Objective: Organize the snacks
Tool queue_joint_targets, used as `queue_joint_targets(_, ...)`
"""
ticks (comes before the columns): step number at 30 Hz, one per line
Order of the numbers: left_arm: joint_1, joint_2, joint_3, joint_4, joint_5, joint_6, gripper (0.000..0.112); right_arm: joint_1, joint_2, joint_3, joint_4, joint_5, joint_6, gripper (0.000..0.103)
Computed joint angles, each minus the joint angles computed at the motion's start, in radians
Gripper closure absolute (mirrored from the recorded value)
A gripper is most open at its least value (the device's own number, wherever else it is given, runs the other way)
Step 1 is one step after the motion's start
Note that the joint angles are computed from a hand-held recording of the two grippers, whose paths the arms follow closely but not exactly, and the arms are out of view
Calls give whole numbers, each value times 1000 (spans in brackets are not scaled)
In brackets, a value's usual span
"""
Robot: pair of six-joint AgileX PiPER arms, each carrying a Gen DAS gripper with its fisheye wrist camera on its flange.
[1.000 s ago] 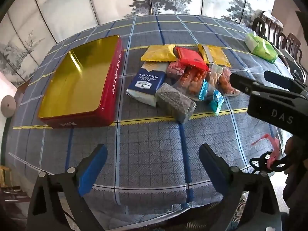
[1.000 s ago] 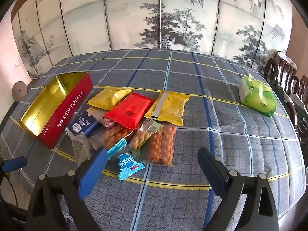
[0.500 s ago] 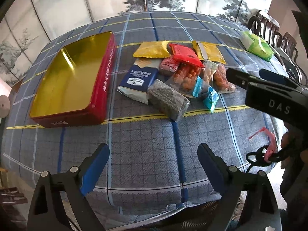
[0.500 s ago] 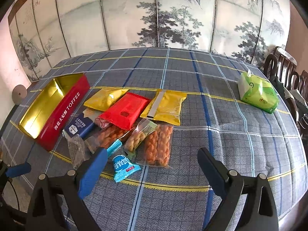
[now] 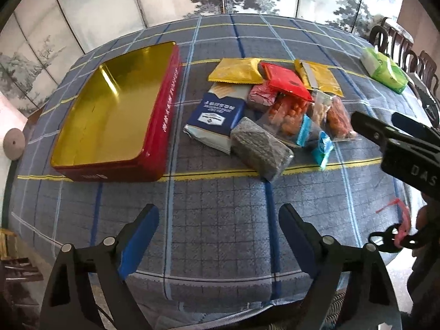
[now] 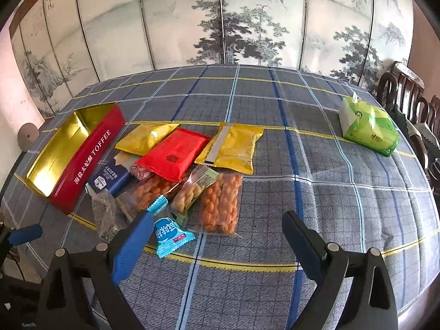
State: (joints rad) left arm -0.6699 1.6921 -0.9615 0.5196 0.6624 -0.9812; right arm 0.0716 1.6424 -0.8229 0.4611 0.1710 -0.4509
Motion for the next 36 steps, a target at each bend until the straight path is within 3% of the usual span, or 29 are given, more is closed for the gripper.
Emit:
queue_joint_targets(19, 36, 3, -15, -5, 8, -20, 31, 5, -5, 7, -39, 0, 40, 6)
queue_joint_targets(25, 51, 1, -14, -26, 3, -3, 31, 24, -7, 1, -203, -4, 199, 6)
queue_joint_targets(36, 54, -5, -9, -32, -3, 7, 32, 31, -6, -3, -211, 0, 219, 6)
